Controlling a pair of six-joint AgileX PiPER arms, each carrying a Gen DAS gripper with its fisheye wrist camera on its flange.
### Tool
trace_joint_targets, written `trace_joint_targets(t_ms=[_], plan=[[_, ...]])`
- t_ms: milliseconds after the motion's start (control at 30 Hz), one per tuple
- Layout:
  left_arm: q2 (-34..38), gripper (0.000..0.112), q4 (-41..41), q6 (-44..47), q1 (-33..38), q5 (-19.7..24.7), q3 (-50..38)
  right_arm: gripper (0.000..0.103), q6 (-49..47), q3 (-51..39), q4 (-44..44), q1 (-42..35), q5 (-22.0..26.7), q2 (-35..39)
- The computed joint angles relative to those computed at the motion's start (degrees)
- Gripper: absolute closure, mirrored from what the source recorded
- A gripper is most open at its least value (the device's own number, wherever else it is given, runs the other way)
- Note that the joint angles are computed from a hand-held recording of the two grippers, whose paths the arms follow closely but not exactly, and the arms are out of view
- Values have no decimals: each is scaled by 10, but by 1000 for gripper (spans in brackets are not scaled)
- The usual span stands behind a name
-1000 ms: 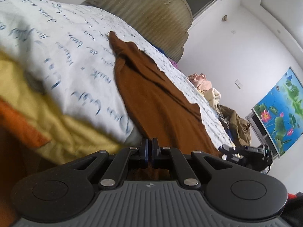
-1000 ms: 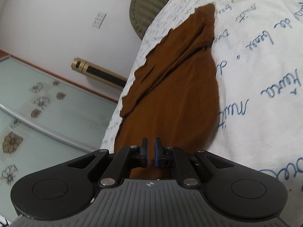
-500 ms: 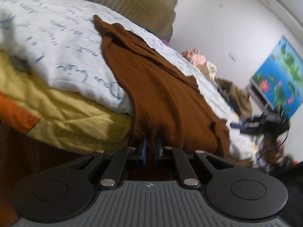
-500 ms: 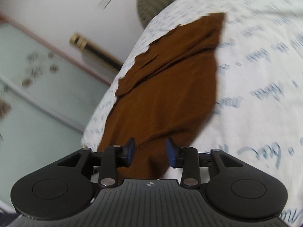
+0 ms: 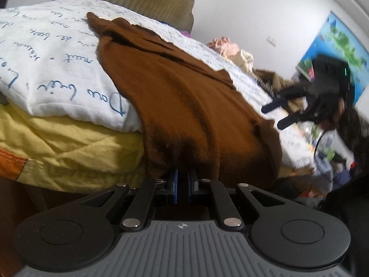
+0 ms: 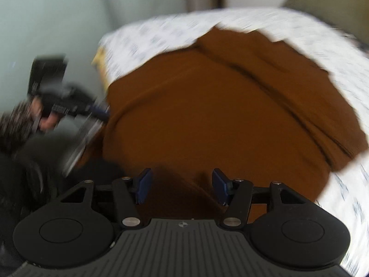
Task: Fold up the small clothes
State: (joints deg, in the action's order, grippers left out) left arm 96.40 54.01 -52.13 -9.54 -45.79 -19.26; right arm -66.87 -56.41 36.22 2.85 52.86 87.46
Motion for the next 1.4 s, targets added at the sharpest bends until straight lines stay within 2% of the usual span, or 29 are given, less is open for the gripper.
trace_joint_targets(t_ms=[100, 200, 233, 267, 333, 367, 500, 667, 800, 867, 933, 967, 1000, 1033, 1067, 1100, 1133, 1167, 1200, 1233, 1300, 1400], plan=[[9, 105, -7, 5, -21, 20, -9, 46, 52, -93, -74, 51, 65, 70], [20, 104, -6, 2, -25, 22, -18, 45, 90, -140, -141, 91, 87, 119], [20, 105, -11, 4, -26, 23, -17, 46, 105, -153, -150, 96, 99, 135], [21, 105, -13, 4, -24, 22, -15, 53, 125, -167, -153, 100, 111, 146], [15, 105, -26, 5, -24, 28, -10, 69, 152, -159, -154, 101, 105, 135], [7, 105, -49, 17, -31, 36, -4, 80, 157, -140, -154, 99, 94, 118], [-20, 105, -88, 44, -45, 54, 7, 85, 156, -50, -143, 90, 39, 14], [-53, 104, -185, 138, -106, 118, 10, 86, 92, 76, -55, -32, 2, -150], [-97, 104, -293, 218, -149, 171, 23, 89, -26, 163, 39, -218, 50, -254], [-115, 104, -337, 249, -157, 173, 37, 90, -66, 201, 62, -291, 57, -274], [-128, 104, -331, 232, -149, 167, 48, 90, -95, 240, 90, -340, 53, -286], [-129, 100, -308, 207, -137, 158, 50, 90, -103, 252, 105, -344, 46, -282], [-126, 88, -303, 199, -131, 152, 51, 90, -123, 267, 126, -354, 45, -277], [-125, 75, -321, 207, -134, 154, 51, 90, -145, 305, 149, -342, 21, -279], [-124, 51, -348, 225, -138, 147, 56, 90, -156, 320, 171, -328, 1, -275], [-123, 35, -376, 246, -141, 128, 65, 90, -164, 329, 185, -319, -18, -268], [-123, 34, -399, 265, -144, 99, 79, 90, -162, 336, 201, -301, -48, -260], [-123, 34, -400, 269, -140, 74, 89, 89, -158, 336, 211, -301, -58, -244], [-126, 34, -378, 253, -131, 71, 89, 89, -145, 333, 219, -312, -50, -225], [-124, 34, -349, 235, -120, 69, 85, 89, -135, 328, 232, -327, -36, -207], [-113, 34, -308, 211, -110, 64, 72, 75, -123, 316, 249, -401, 24, -145], [-78, 34, -263, 181, -114, 59, 40, 64, -96, 311, 276, -479, 88, -67]])
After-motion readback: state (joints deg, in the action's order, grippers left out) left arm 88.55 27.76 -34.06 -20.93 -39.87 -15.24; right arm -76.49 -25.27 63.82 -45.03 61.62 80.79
